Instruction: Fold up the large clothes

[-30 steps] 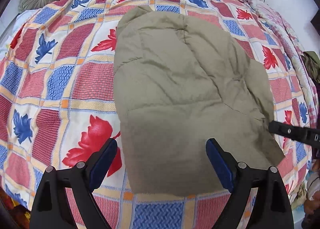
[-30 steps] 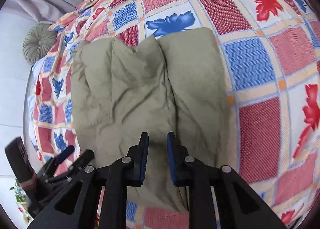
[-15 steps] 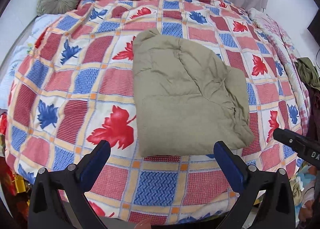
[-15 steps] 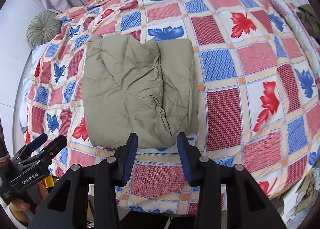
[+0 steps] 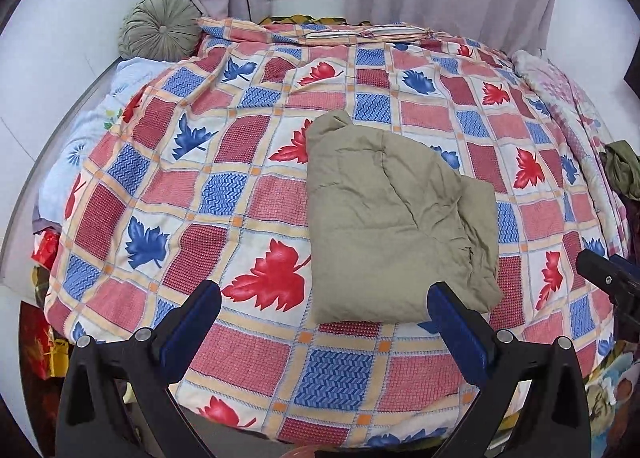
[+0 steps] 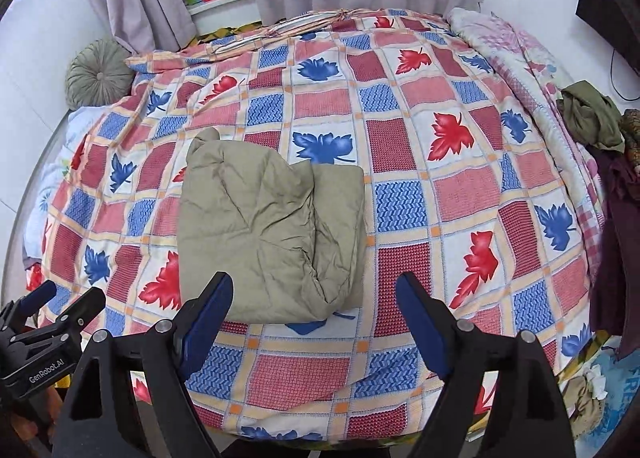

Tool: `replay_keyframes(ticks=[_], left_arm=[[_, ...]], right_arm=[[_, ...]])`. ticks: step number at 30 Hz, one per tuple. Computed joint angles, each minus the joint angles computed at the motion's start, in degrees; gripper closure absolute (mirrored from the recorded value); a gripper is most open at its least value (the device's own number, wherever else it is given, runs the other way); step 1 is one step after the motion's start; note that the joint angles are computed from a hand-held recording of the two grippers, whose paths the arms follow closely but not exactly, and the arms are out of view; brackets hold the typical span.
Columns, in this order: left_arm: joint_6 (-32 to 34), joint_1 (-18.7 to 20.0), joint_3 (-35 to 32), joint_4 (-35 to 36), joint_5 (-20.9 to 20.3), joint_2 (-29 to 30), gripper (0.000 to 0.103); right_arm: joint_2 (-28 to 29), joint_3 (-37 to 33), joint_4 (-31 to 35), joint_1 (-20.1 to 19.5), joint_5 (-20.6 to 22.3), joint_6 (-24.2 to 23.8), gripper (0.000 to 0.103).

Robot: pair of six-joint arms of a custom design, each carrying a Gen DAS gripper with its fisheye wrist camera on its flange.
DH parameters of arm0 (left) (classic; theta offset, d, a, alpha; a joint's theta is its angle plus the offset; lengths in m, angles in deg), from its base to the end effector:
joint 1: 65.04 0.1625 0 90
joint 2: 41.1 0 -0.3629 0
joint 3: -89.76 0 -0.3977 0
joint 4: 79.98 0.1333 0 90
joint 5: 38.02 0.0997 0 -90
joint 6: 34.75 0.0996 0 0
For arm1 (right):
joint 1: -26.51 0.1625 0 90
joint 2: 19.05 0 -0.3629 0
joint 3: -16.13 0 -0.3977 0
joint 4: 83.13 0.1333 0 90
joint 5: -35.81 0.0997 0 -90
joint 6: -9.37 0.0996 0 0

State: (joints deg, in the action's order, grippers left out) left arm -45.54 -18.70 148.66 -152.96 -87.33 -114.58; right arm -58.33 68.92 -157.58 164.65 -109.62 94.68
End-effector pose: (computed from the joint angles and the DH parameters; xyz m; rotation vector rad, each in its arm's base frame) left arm -0.2601 -0.5597 0.5308 0.7164 2.3597 -0.3716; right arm 0.5759 -0.4471 0.2015 -0.4146 -2.1672 0.8312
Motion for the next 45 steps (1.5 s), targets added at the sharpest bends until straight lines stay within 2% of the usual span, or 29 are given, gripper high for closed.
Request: replay_keyframes(ticks=[15, 45], left_arm=[[-1.01, -0.78, -0.58, 1.65, 0.54, -0.56, 0.0], [-1.42, -1.11, 0.09, 1.74, 0.59, -1.14, 0.0]], right_arm=[[3.09, -5.75, 6.28, 1.44, -0.45, 2.38, 0.017], [3.79, -6.87, 6.18, 1.49, -0.46, 1.76, 0.017]])
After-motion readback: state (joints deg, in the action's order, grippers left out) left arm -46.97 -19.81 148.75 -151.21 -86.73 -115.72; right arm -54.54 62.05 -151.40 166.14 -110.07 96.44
